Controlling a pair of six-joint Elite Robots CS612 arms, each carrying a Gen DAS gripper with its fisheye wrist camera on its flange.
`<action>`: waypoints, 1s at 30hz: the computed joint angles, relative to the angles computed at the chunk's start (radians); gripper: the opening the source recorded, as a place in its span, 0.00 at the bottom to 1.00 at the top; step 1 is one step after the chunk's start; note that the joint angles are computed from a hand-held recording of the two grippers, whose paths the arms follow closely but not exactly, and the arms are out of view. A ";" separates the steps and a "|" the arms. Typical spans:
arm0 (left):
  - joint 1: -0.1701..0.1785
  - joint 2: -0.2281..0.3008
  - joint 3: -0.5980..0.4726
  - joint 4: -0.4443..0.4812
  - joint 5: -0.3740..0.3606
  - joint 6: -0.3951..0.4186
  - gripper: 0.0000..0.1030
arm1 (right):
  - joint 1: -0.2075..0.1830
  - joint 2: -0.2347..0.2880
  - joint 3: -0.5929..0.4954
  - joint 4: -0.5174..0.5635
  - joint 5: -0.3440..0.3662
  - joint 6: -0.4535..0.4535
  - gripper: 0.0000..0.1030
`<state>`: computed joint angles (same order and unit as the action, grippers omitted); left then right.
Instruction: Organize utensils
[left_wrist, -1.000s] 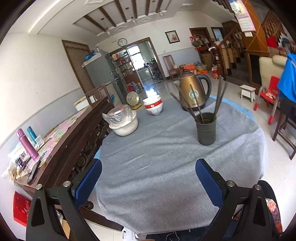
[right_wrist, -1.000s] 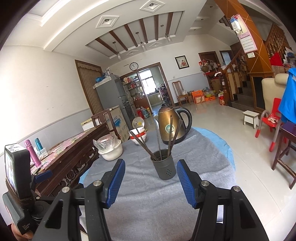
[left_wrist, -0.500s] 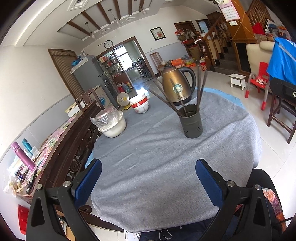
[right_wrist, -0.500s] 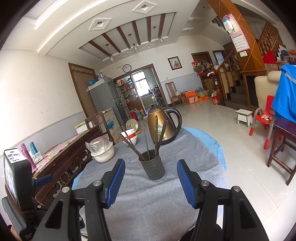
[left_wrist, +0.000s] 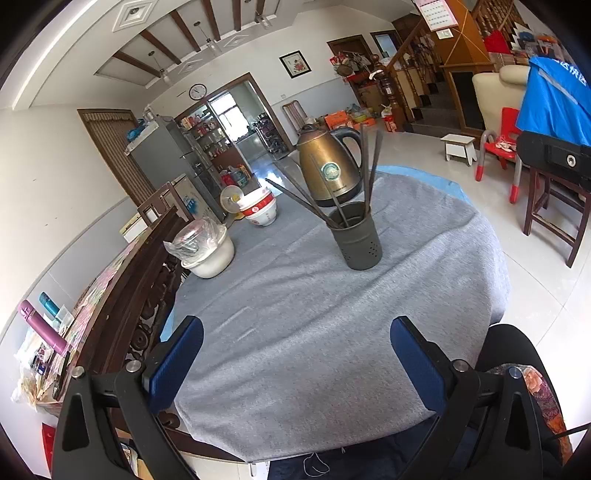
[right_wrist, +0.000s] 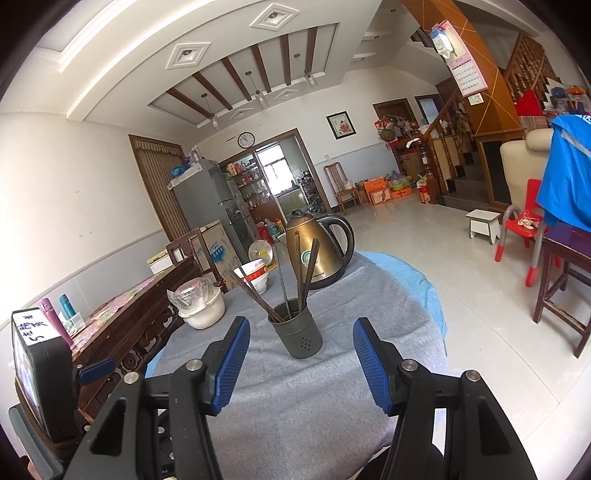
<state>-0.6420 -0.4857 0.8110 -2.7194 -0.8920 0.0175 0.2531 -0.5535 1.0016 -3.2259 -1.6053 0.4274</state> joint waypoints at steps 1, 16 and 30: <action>-0.001 0.001 -0.001 0.003 -0.002 0.000 0.98 | -0.001 0.000 0.001 -0.001 0.001 0.002 0.60; -0.004 -0.002 0.000 0.022 -0.024 0.004 0.98 | -0.007 -0.007 0.019 -0.008 0.012 0.013 0.60; 0.005 -0.010 0.010 0.086 -0.078 -0.045 0.98 | -0.003 0.003 -0.002 0.019 0.026 0.009 0.60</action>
<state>-0.6374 -0.4959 0.8213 -2.6334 -0.9699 -0.0273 0.2504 -0.5507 1.0000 -3.2067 -1.5788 0.4365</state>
